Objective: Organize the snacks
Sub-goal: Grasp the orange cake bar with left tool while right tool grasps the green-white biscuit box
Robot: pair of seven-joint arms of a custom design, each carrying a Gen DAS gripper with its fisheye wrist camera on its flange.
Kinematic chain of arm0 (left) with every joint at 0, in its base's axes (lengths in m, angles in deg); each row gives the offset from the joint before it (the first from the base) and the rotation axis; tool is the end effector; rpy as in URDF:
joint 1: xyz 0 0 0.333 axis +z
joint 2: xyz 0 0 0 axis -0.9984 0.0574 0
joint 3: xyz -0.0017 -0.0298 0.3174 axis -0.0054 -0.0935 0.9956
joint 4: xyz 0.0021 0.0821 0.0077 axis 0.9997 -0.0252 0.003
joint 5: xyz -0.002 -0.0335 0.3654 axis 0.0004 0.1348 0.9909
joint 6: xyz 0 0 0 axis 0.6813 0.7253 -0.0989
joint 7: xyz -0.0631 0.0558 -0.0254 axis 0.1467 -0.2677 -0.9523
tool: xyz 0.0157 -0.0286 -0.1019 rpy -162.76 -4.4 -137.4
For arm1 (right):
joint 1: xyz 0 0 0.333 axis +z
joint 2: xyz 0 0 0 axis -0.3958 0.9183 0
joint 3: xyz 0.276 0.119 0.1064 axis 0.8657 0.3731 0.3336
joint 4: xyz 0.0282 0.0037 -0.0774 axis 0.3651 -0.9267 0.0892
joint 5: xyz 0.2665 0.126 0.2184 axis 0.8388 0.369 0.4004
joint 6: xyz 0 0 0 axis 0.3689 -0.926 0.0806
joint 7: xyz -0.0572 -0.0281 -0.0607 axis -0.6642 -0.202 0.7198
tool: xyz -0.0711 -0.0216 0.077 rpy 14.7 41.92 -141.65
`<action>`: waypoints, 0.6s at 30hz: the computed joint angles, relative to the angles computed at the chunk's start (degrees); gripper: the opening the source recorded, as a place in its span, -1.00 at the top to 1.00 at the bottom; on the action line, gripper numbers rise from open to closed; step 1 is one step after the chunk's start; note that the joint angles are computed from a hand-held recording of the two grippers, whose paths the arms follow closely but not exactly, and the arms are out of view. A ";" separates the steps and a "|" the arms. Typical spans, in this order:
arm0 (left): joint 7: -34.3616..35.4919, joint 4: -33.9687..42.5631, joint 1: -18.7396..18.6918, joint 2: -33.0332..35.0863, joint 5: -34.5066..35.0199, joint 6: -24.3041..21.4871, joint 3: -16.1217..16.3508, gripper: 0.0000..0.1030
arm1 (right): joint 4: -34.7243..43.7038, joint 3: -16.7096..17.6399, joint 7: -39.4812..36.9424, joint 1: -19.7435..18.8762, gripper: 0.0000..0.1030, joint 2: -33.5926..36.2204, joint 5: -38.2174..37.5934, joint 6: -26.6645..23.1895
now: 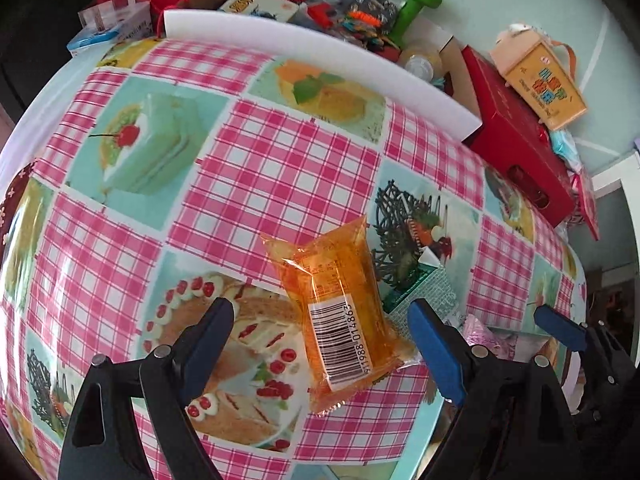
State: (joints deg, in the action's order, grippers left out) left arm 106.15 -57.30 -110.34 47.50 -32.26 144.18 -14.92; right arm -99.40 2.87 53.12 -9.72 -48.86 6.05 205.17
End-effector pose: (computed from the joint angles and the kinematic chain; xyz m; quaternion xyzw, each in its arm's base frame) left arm 0.6389 -0.4039 0.3919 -0.8456 0.4990 -0.1878 0.0243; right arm 0.6542 0.1330 0.4371 -0.8758 0.4539 -0.1050 0.1261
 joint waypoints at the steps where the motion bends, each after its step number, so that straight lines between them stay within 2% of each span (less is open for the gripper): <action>1: 0.54 1.47 -0.07 0.99 -0.18 -0.98 -0.12 -0.72 | 0.40 -0.14 -0.05 0.34 -1.00 0.63 -0.88 -0.11; 4: 2.20 5.36 -0.54 3.48 -0.47 -4.01 -0.03 -0.70 | 1.59 -0.56 0.14 1.30 -1.00 2.23 -2.93 -0.55; 7: 3.13 6.71 -0.77 4.51 -0.56 -5.18 0.34 -0.70 | 1.84 -0.52 -0.73 2.00 -1.00 3.11 -4.21 -0.35; 14: 3.74 3.24 0.00 3.24 -0.36 -3.31 0.62 -0.69 | 4.35 -1.12 -0.01 3.42 -1.00 6.12 -5.55 -0.76; 18: 3.22 -0.45 0.91 1.46 0.07 -1.12 0.71 -0.45 | 4.98 -1.70 0.12 4.48 -0.98 7.57 -7.67 -0.75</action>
